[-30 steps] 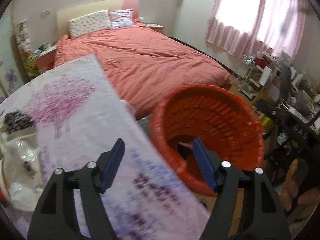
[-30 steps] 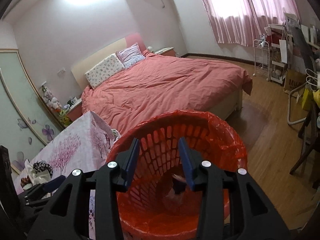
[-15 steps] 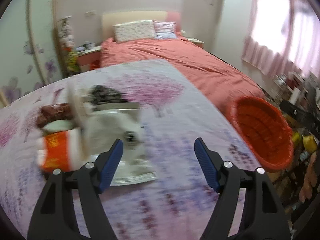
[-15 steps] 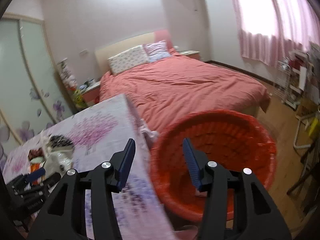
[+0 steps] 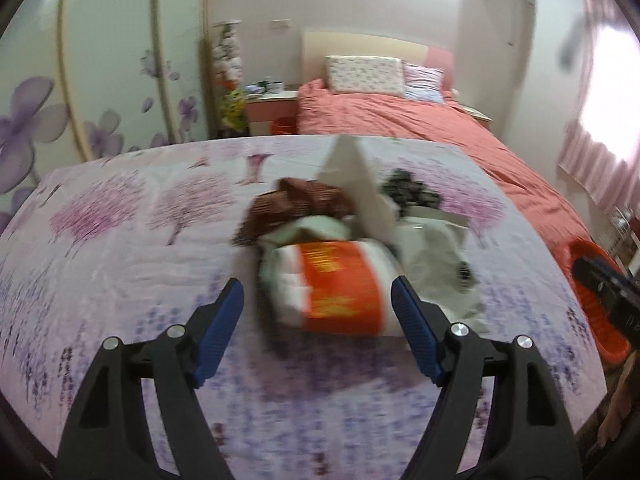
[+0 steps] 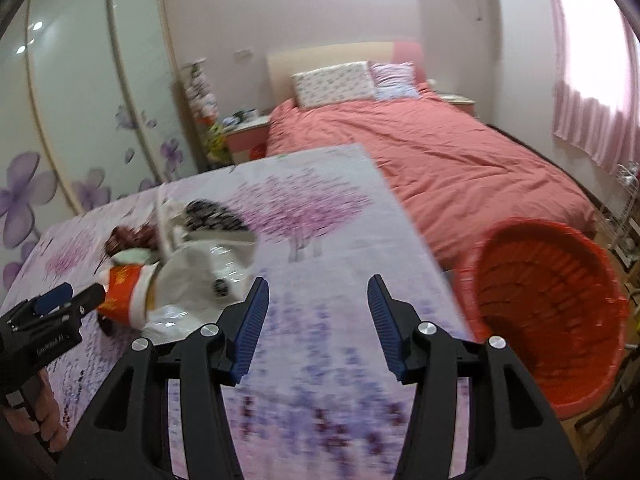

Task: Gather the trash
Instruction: 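Return both tools to the bed and grasp the white foil bag with the right tool, then grasp the brown hair clip with the left tool while the right tool holds the foil bag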

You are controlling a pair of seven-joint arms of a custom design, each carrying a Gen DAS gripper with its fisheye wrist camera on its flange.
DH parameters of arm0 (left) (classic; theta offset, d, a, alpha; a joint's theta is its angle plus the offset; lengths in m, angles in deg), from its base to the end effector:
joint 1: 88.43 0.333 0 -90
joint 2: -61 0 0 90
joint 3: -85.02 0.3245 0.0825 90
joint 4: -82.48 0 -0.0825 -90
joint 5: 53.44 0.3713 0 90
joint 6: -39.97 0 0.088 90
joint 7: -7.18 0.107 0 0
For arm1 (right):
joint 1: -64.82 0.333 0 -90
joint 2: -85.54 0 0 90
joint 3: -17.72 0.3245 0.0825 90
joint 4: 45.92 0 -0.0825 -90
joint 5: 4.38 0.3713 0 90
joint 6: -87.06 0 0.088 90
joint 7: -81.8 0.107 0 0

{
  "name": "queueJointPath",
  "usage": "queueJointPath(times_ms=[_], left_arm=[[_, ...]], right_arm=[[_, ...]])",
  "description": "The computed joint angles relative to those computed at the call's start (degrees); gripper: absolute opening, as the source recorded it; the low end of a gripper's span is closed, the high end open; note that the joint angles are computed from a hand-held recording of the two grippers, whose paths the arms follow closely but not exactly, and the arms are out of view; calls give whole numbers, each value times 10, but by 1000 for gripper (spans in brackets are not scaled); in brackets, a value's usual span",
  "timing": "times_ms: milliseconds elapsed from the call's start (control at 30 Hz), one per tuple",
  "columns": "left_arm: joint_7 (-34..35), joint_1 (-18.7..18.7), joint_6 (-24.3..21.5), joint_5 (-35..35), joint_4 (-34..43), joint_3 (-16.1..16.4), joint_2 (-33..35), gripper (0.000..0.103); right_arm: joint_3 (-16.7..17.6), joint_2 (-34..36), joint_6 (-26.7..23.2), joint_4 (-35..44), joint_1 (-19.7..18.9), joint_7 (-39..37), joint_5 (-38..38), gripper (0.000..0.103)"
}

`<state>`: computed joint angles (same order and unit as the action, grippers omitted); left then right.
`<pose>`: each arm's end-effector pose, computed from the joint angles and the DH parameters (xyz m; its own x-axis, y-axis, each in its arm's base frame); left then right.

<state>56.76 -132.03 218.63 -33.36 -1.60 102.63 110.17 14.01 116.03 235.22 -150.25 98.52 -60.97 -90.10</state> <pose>0.6372 -0.4184 0.2847 -0.3055 -0.9518 0.0273 -0.6385 0.1835 -0.7474 0.5567 0.3468 0.2718 -0.3316 -0.9318 -0.1476 -0.5407 0.3159 -0.7796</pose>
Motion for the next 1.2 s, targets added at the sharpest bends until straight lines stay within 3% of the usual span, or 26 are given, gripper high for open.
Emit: queueJointPath(times_ms=[100,267,433,500,533,567,600,667,767,900,1033,1133,1200], left_arm=[[-17,-2,2,-7,-15,21,-3,75],[-35,-5,3,-13,-38,45,-8,75],[-41,4,4,-14,-52,46,-13,75],[-36,15,4,-15,-53,35,-13,74],[-33,21,3,-17,-50,29,-12,74],[-29,29,3,-18,-48,20,-11,74],[-23,39,2,-19,-45,9,-10,72],[-13,54,-3,-23,-37,-11,-7,70],[9,84,-7,-30,-29,-50,-6,66],[28,99,-3,-39,-30,-76,-6,63],[49,112,5,-52,-27,-97,-5,60],[69,122,0,-62,-15,-115,0,56],[81,126,-11,-67,1,-125,8,52]], right_arm=[[5,46,32,56,-9,-44,31,55],[7,126,48,161,-11,-172,129,74],[21,183,39,236,-27,-293,238,75],[36,197,54,246,-45,-340,286,68],[29,196,49,247,-38,-344,294,62],[23,195,49,246,-32,-350,301,47],[17,194,47,245,-26,-354,308,46],[0,188,56,235,-14,-352,319,29],[-27,183,78,220,4,-342,332,15],[-74,167,82,188,39,-324,343,12],[-121,141,8,153,90,-292,339,11],[-114,128,-54,137,88,-271,345,11],[-96,122,-46,127,67,-264,354,11]])
